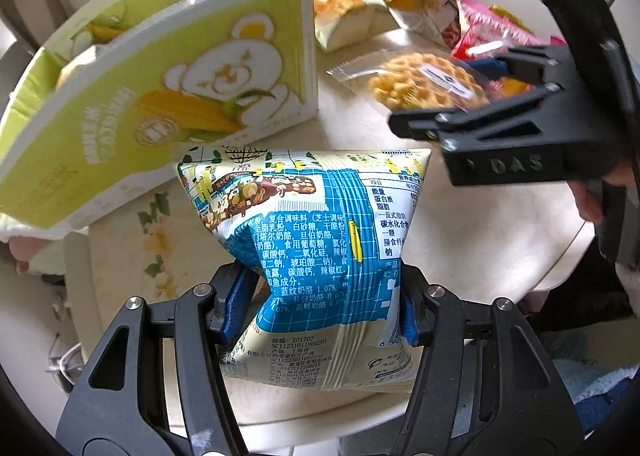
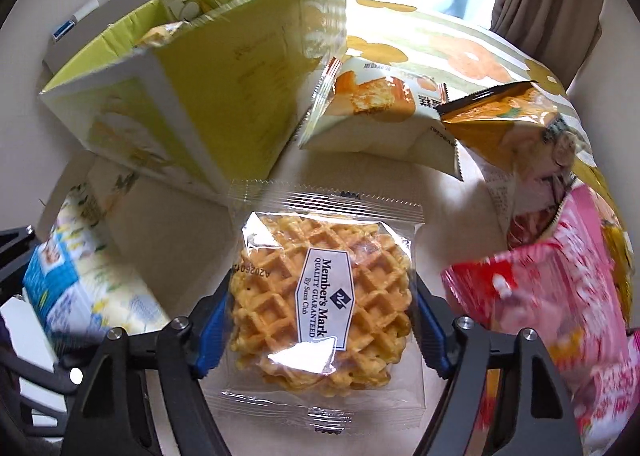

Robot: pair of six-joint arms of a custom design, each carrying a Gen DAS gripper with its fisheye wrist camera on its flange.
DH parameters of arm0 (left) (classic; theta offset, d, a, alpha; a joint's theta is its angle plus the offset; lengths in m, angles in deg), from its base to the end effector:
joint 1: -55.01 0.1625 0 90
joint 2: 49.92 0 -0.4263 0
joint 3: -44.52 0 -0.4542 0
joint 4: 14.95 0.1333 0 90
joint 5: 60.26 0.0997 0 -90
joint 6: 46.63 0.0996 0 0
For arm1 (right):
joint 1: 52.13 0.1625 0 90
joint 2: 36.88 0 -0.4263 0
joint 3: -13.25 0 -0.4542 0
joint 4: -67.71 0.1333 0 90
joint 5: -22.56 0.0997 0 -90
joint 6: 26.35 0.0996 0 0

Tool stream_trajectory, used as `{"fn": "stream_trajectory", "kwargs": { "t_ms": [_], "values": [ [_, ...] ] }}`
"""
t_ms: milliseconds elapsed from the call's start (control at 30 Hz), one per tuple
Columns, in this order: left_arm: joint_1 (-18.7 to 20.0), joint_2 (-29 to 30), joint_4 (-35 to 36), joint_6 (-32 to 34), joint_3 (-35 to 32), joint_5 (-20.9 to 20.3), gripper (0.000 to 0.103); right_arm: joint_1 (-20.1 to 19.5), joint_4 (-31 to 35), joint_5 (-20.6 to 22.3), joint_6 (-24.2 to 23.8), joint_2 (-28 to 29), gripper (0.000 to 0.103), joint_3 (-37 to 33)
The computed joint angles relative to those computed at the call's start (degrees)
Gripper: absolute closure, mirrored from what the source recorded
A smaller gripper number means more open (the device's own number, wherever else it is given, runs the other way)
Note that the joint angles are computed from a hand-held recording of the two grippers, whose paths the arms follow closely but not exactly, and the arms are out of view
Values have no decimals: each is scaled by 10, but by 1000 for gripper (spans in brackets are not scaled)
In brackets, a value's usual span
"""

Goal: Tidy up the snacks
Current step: 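Carry both held snacks over the box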

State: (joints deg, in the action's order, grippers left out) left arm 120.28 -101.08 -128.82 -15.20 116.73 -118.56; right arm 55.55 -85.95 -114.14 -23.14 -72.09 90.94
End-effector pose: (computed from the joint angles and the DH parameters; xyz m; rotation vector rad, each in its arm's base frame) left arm -0.1640 -0.7997 0.2517 1.2015 2.2905 -0.0206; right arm 0.3012 -0.7446 0.0739 0.1071 -2.3399 0.6120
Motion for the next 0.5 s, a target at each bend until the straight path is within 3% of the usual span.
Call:
{"fn": "stream_trajectory", "kwargs": {
  "t_ms": [300, 500],
  "values": [
    [-25, -26, -13, -57, -19, -11, 48, 39, 8, -6, 8, -55, 29, 26],
    [-25, -11, -12, -84, -92, -18, 48, 67, 4, -17, -22, -63, 29, -5]
  ]
}}
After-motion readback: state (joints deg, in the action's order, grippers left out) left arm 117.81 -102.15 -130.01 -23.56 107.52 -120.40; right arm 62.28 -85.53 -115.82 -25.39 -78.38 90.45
